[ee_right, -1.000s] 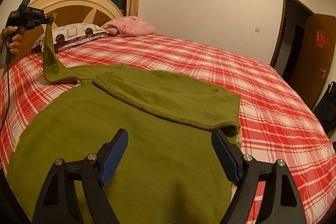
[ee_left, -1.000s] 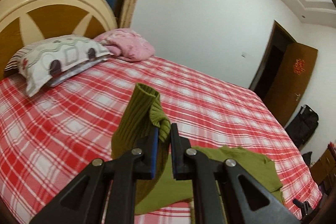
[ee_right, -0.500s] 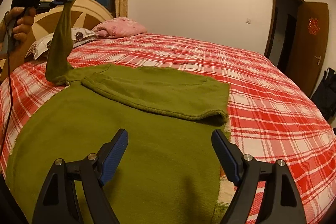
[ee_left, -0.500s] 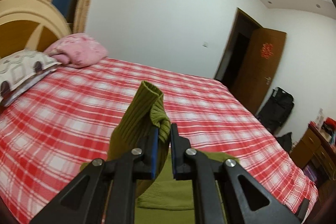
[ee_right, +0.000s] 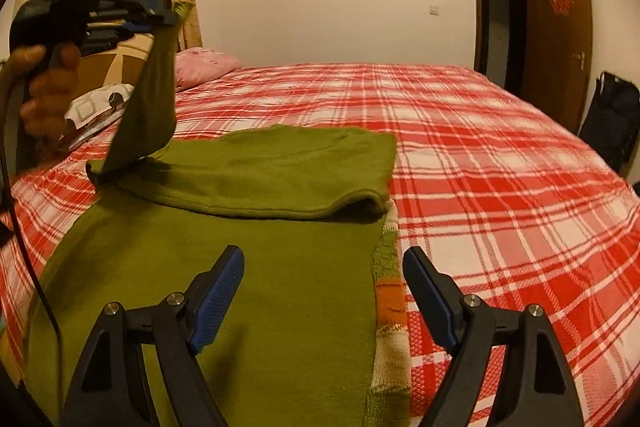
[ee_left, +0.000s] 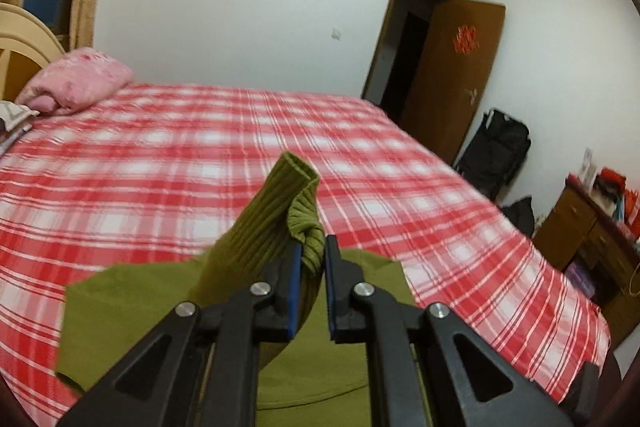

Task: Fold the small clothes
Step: 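Lift the sleeve with the left gripper and fold it across the body, then open the left gripper and release the folded sleeve, then grasp the folded cuff with the right gripper, straighten it, release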

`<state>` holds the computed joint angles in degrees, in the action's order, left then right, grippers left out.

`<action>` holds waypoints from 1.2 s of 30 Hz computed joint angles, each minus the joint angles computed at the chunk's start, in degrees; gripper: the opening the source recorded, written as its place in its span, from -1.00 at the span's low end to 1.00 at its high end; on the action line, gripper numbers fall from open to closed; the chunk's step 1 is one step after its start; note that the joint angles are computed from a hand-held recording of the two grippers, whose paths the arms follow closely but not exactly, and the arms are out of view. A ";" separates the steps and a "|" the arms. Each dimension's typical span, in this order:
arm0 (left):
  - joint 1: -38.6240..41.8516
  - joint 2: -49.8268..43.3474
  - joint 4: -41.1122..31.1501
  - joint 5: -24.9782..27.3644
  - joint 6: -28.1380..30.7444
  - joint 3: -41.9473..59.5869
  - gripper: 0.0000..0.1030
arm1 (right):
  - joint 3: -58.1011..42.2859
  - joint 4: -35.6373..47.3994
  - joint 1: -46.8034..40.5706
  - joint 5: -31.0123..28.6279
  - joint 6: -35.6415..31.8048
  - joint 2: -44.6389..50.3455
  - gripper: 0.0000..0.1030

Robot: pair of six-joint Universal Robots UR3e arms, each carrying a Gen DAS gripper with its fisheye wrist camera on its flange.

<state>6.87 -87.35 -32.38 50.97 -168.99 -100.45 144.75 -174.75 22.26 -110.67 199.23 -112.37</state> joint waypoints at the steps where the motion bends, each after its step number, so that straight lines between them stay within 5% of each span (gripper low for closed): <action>1: -2.79 -1.69 1.71 3.00 -0.52 0.15 -0.79 | 0.34 0.16 -0.73 0.66 0.07 -0.42 0.59; 5: -7.81 -5.06 3.83 7.23 0.04 -0.43 -0.75 | 1.25 0.67 -2.40 2.18 0.27 -1.60 0.59; 8: -9.83 -4.60 4.17 9.23 0.81 -1.41 -0.50 | 1.81 0.99 -3.39 3.36 0.12 -2.00 0.59; 11: -9.57 0.11 5.94 9.77 4.32 -5.50 0.18 | 2.49 1.51 -4.88 5.36 -0.51 -3.16 0.59; 12: -8.44 2.29 6.80 8.99 5.64 -7.59 0.44 | 2.79 1.65 -5.54 6.13 -0.80 -3.74 0.59; 19: 9.75 20.55 4.34 6.69 24.21 -24.63 0.75 | 3.11 7.55 -11.35 13.42 -2.95 -11.66 0.59; 22: 18.44 22.74 7.43 6.63 29.60 -30.60 0.75 | 0.63 13.39 -17.43 22.53 -4.47 -15.22 0.59; 26: 26.22 17.07 8.95 9.18 30.84 -31.19 0.75 | -7.89 13.85 -18.17 26.79 -5.61 -5.44 0.49; 28: 26.31 12.48 13.57 12.35 29.69 -31.09 0.75 | -11.80 13.94 -18.90 28.97 -5.57 -0.03 0.22; 36: 23.84 1.77 14.54 15.51 26.35 -26.14 0.75 | -28.47 19.21 -19.88 31.00 -2.66 22.94 -0.04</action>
<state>30.72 -85.58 -17.83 66.48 -142.64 -126.59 116.28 -155.54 2.37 -79.68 196.57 -89.43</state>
